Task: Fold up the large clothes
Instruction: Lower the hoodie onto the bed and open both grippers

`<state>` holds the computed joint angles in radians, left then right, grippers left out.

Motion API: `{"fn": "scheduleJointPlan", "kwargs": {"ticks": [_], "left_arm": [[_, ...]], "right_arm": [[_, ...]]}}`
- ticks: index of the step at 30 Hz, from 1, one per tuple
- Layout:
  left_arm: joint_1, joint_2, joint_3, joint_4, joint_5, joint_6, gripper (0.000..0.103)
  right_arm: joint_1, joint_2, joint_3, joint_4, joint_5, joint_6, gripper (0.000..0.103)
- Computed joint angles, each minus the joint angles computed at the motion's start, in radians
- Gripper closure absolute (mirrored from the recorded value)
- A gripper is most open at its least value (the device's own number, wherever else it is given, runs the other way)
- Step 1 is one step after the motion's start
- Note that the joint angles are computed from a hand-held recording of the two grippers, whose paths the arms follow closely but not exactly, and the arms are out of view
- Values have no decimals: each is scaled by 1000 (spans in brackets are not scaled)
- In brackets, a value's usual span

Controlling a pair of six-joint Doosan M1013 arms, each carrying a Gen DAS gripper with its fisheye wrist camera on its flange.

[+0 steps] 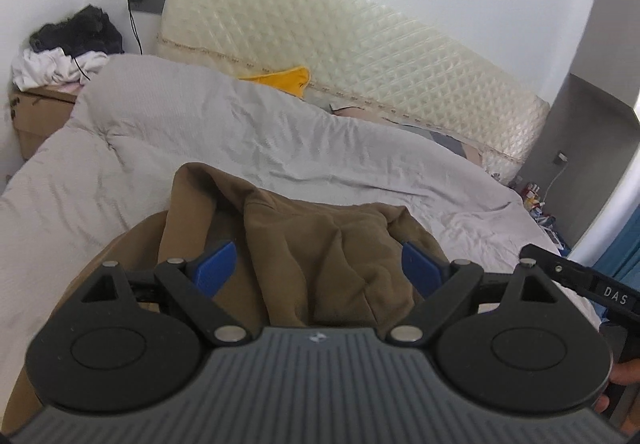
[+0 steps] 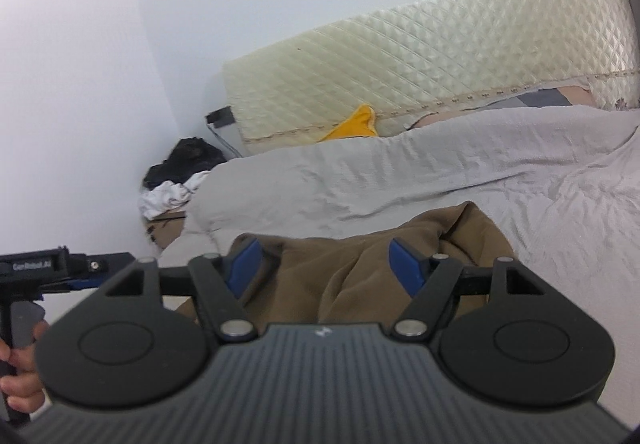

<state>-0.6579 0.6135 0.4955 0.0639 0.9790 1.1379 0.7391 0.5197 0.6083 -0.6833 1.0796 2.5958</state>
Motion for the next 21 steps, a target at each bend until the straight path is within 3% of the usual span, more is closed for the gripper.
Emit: {"fn": "scheduleJointPlan", "kwargs": {"ticks": [5, 10, 16, 21], "left_arm": [[-40, -158, 280, 51, -131, -34, 10], [-72, -271, 501, 94, -267, -72, 10], [-107, -320, 639, 198, -353, -150, 10], [-109, -324, 701, 227, -417, -233, 10]], "right_arm": [[59, -46, 96, -79, -12, 63, 30], [119, -89, 207, -177, -13, 130, 30], [153, -135, 339, -221, -31, 273, 30], [153, -137, 373, -220, 3, 283, 30]]}}
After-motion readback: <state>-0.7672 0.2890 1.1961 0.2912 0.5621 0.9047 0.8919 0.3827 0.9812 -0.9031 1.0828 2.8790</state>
